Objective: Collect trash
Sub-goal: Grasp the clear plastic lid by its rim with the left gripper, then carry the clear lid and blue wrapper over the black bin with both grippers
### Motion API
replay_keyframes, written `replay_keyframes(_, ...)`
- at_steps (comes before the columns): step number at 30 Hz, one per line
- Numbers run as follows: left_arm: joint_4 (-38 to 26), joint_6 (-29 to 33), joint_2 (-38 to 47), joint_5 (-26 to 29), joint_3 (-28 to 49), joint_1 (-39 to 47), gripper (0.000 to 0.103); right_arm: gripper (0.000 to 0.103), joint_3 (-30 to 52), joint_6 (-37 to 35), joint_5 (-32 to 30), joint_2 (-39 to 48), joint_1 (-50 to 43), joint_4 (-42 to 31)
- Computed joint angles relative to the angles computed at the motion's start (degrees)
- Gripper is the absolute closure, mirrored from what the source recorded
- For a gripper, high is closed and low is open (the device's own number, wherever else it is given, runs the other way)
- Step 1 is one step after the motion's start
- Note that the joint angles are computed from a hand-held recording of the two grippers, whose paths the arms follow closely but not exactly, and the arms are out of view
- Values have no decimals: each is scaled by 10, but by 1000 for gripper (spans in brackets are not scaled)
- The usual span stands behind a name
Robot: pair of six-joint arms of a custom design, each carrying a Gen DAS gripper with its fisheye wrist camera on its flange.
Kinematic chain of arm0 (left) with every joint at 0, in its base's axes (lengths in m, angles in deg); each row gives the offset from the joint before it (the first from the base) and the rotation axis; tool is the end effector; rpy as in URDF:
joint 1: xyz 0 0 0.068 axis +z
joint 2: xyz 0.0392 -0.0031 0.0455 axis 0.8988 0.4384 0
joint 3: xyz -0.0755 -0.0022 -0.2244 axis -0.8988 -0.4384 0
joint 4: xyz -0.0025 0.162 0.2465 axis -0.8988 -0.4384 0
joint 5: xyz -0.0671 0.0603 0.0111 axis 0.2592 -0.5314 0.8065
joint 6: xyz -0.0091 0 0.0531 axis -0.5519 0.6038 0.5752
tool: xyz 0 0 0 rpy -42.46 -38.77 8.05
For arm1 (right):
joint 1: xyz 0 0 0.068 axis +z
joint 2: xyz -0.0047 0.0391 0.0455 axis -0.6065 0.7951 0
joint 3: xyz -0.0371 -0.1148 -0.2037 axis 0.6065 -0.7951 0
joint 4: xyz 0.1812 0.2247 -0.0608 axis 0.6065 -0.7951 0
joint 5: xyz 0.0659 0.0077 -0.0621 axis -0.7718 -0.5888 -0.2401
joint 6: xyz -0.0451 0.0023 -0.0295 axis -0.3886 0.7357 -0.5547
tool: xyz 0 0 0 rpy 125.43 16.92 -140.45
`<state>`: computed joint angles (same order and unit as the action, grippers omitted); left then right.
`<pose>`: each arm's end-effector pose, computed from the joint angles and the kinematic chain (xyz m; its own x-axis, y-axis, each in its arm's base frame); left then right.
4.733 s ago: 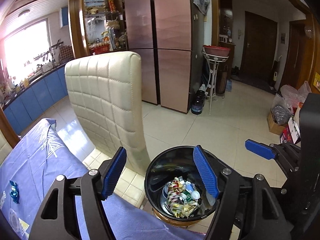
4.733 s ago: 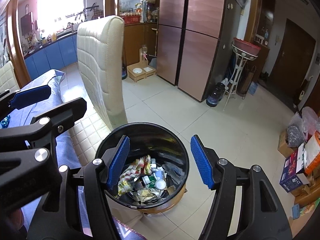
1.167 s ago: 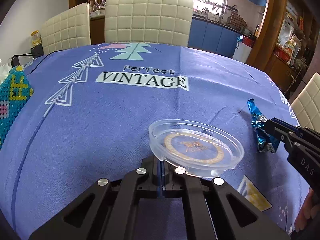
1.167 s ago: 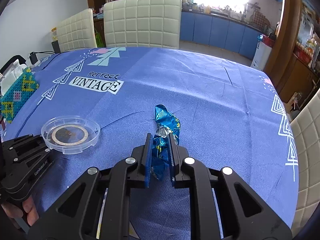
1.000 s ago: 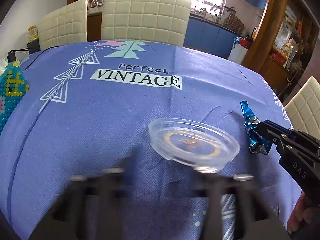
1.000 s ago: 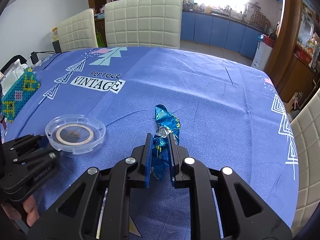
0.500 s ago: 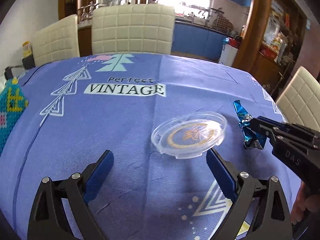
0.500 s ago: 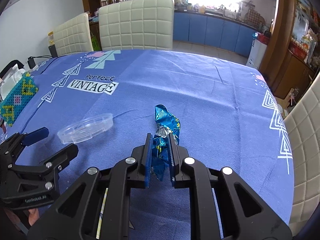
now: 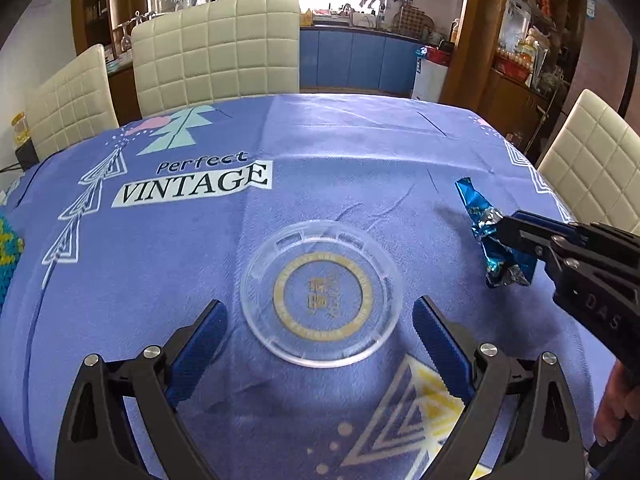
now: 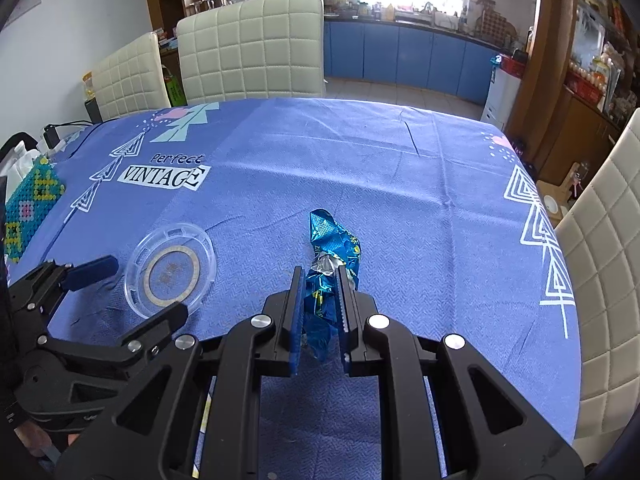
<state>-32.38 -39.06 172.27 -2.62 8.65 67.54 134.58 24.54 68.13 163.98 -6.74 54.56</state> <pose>0.2974 0.0118 0.0588 -0.7657 0.1339 -0.6290 0.1979 0.9797 -0.0323 0.2983 0.1672 0.0616 -0.7578 -0.0455 -0.6509 -0.1121 0.9918 0.0612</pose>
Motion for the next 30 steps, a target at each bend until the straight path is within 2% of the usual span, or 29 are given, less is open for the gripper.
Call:
replay_keyframes(7,-10,-16,73,-27,63,-17,12,87,7,-1,-6,11,-9,5)
replay_keyframes(12,3,-19,89,-42,72,-24,12,87,13,-5,-10,24,-11,11)
replay_keyframes(18,4,-21,96,-56,78,-29,12,87,19,-12,-6,30,-5,13)
replay_keyframes(23,9,-23,91,-58,74,-27,17,87,16,-12,-6,27,-2,12)
replay_keyframes(30,2,-19,60,-53,52,-23,19,87,2,-9,-4,6,6,5)
